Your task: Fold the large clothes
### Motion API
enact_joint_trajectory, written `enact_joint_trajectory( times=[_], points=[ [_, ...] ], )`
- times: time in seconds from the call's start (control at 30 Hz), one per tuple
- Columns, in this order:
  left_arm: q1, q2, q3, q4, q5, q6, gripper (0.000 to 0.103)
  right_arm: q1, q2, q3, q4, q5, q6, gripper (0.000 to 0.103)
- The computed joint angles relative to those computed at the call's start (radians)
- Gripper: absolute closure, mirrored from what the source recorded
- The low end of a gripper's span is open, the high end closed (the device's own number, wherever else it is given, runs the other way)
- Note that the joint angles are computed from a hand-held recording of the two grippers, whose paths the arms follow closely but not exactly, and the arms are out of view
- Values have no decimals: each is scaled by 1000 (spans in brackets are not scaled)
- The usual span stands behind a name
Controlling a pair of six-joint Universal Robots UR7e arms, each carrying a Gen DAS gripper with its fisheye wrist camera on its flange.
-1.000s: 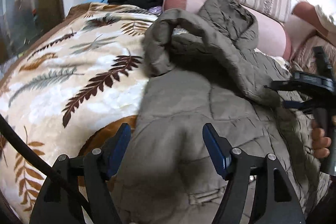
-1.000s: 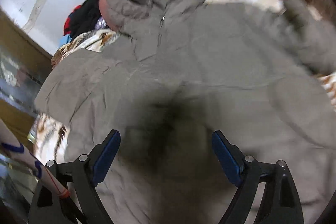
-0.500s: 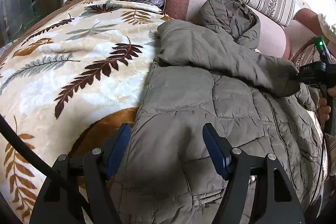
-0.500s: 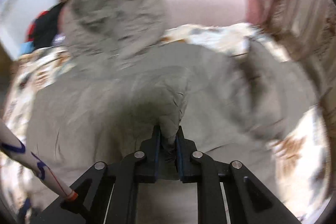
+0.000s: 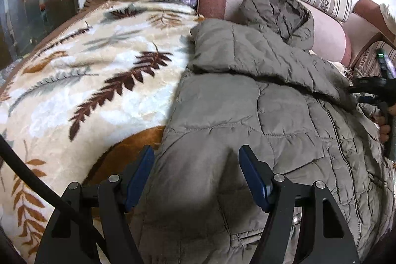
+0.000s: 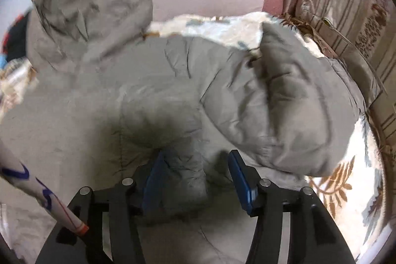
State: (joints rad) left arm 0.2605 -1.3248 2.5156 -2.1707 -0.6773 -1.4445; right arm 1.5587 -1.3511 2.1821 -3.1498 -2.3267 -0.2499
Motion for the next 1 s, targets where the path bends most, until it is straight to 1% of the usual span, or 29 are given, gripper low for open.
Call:
enact_joint_trajectory(
  times=[0.07, 0.1, 0.13, 0.17, 0.2, 0.23, 0.27, 0.3, 0.33, 0.37, 0.4, 0.43, 0.47, 0.53, 0.57, 0.6, 0.63, 0.67, 0.7, 0.77, 0.8, 0.83, 0.87, 0.9, 0.93, 0.97, 1.0],
  points=[
    [-31, -14, -8, 68, 9, -63, 33, 1, -80, 44, -32, 41, -20, 44],
    [-48, -23, -15, 106, 12, -102, 33, 4, -119, 66, -61, 54, -52, 43],
    [-57, -30, -22, 130, 12, -126, 27, 6, -158, 89, -99, 62, -95, 37],
    [-64, -34, -27, 144, 11, -140, 19, 6, -207, 119, -156, 69, -160, 32],
    [-70, -36, -33, 157, 11, -151, 16, -2, -255, 145, -211, 83, -220, 20],
    [-75, -32, -46, 186, 13, -169, 16, -11, -293, 161, -241, 91, -258, 14],
    [-76, -22, -63, 222, 14, -186, 16, -33, -345, 172, -266, 95, -302, 14],
    [-70, -12, -76, 230, 13, -181, 16, -60, -393, 171, -265, 91, -324, 14],
    [-60, 1, -87, 214, 5, -157, 16, -87, -432, 161, -244, 86, -327, 15],
    [-48, 13, -95, 191, -4, -134, 16, -127, -482, 146, -193, 89, -317, 19],
    [-35, 28, -103, 161, -14, -108, 16, -173, -527, 127, -129, 107, -297, 31],
    [-25, 39, -105, 134, -21, -90, 16, -211, -559, 113, -74, 123, -276, 40],
    [-7, 56, -108, 83, -32, -56, 16, -262, -593, 93, -8, 151, -245, 43],
    [27, 94, -117, 12, -48, -9, 16, -384, -651, 62, 99, 263, -188, 44],
    [47, 118, -131, 3, -55, 2, 16, -440, -664, 44, 146, 320, -158, 44],
    [56, 131, -135, -6, -59, 10, 16, -481, -672, 33, 183, 364, -133, 44],
    [72, 149, -141, -21, -66, 23, 16, -533, -672, 16, 226, 420, -91, 44],
    [85, 162, -148, -23, -70, 28, 16, -569, -670, 5, 253, 462, -59, 44],
    [92, 171, -151, -23, -71, 31, 16, -625, -658, -13, 287, 536, -12, 44],
    [103, 189, -155, -26, -66, 41, 16, -688, -645, -29, 326, 626, 31, 44],
    [105, 195, -157, -23, -64, 43, 16, -704, -612, -46, 327, 649, 53, 44],
    [109, 204, -159, -22, -62, 48, 13, -702, -593, -50, 316, 643, 59, 44],
    [112, 210, -159, -23, -59, 50, 10, -688, -553, -67, 289, 609, 62, 44],
    [115, 217, -160, -22, -56, 49, 9, -669, -514, -81, 251, 559, 60, 44],
    [118, 226, -163, -15, -51, 43, 5, -655, -483, -92, 215, 518, 52, 44],
    [120, 235, -164, -6, -43, 32, 1, -643, -455, -105, 183, 482, 39, 44],
    [123, 241, -165, -3, -37, 27, 0, -620, -409, -130, 141, 425, 14, 43]
  ],
)
